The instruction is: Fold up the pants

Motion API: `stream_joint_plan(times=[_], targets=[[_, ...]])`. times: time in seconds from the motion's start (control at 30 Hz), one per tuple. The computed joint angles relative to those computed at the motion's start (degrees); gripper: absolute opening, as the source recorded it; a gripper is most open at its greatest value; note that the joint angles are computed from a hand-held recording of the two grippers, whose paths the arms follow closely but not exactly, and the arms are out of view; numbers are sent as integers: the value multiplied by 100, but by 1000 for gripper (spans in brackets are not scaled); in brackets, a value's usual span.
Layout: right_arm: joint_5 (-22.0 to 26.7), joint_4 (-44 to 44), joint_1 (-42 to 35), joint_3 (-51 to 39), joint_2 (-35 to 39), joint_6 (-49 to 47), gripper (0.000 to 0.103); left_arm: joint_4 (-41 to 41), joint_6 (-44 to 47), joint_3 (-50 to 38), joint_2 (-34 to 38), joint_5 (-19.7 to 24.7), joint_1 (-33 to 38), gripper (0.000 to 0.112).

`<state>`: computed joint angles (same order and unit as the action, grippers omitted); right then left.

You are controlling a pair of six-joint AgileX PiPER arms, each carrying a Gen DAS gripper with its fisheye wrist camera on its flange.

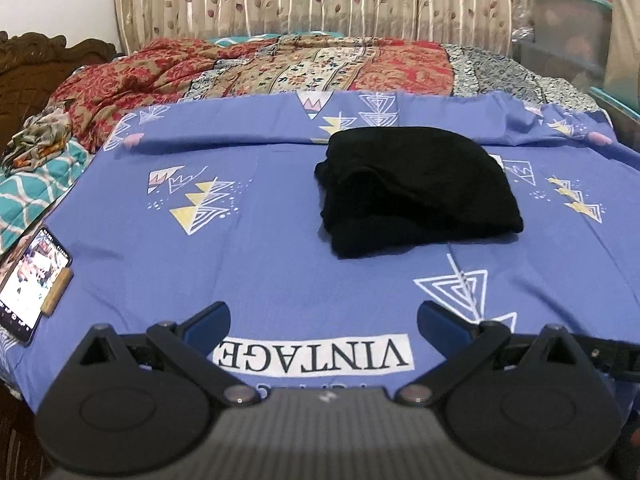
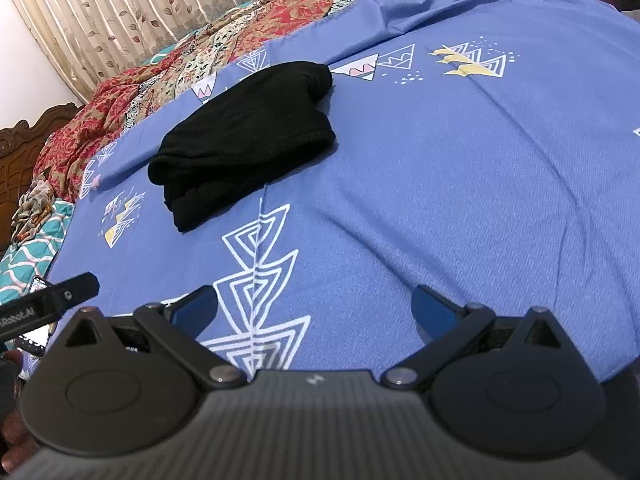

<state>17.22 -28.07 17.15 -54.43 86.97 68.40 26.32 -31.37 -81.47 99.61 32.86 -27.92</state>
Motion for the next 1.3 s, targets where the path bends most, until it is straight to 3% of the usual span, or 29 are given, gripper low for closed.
stream_joint_plan(times=[0.13, 0.6, 0.87, 1.3], targets=[[0, -5, 0, -2, 2, 4, 103, -284, 286, -172, 108, 243, 21, 103], [17, -17, 28, -2, 11, 23, 103, -166, 142, -377, 302, 691, -6, 103], [42, -52, 64, -45, 49, 53, 103, -44, 142, -692, 602, 1225, -47, 103], [49, -36, 64, -42, 32, 57, 103, -14, 277, -822, 755, 1488, -81, 103]])
